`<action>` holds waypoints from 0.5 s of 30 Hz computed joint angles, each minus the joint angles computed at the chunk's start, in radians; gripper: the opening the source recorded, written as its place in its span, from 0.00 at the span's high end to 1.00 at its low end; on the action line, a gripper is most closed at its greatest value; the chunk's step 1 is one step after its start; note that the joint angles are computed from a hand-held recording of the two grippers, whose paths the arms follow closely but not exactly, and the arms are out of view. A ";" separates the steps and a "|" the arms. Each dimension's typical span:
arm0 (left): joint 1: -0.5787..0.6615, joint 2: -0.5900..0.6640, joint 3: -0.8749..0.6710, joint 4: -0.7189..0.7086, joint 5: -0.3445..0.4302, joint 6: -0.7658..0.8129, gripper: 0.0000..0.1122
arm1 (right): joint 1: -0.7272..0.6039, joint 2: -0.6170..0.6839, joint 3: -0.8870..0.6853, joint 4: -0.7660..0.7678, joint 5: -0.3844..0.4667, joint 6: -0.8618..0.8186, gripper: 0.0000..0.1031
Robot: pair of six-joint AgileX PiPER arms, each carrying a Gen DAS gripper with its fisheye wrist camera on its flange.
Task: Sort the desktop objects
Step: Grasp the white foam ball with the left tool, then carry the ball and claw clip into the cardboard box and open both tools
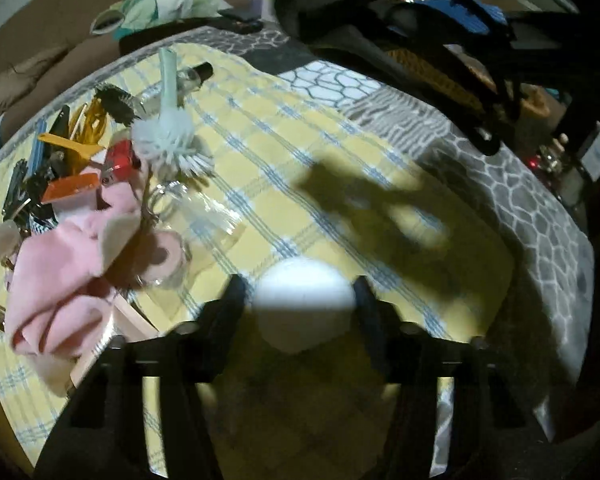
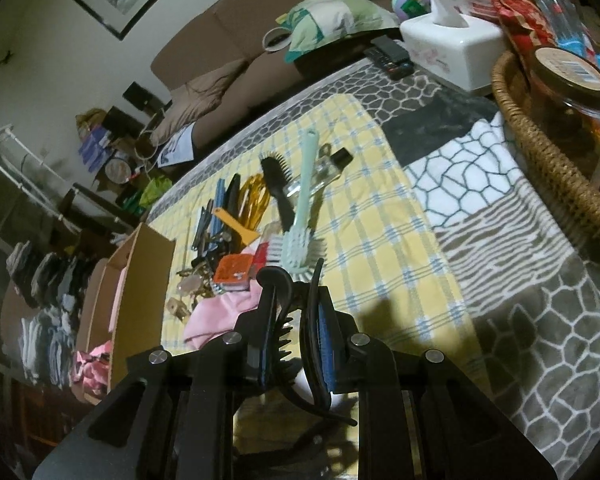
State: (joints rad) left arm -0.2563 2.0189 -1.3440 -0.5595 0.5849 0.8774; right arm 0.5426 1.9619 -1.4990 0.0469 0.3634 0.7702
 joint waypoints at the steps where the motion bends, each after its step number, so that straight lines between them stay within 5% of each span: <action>1: 0.018 0.009 -0.021 -0.027 0.035 0.008 0.59 | -0.003 -0.002 0.003 0.006 -0.004 -0.004 0.82; 4: 0.074 -0.011 -0.023 -0.093 0.076 0.035 0.59 | -0.012 -0.010 0.006 0.021 -0.012 -0.017 0.82; 9: 0.273 -0.113 -0.070 -0.169 0.267 0.089 0.59 | 0.005 -0.004 -0.027 0.108 -0.039 -0.095 0.82; 15: 0.578 -0.127 -0.260 -0.198 0.484 0.085 0.59 | 0.089 0.129 -0.301 0.200 0.026 -0.192 0.82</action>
State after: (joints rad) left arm 0.3217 1.8920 -1.6040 -0.7578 1.0685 0.9626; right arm 0.6313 2.0904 -1.7997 0.2466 0.3896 0.5781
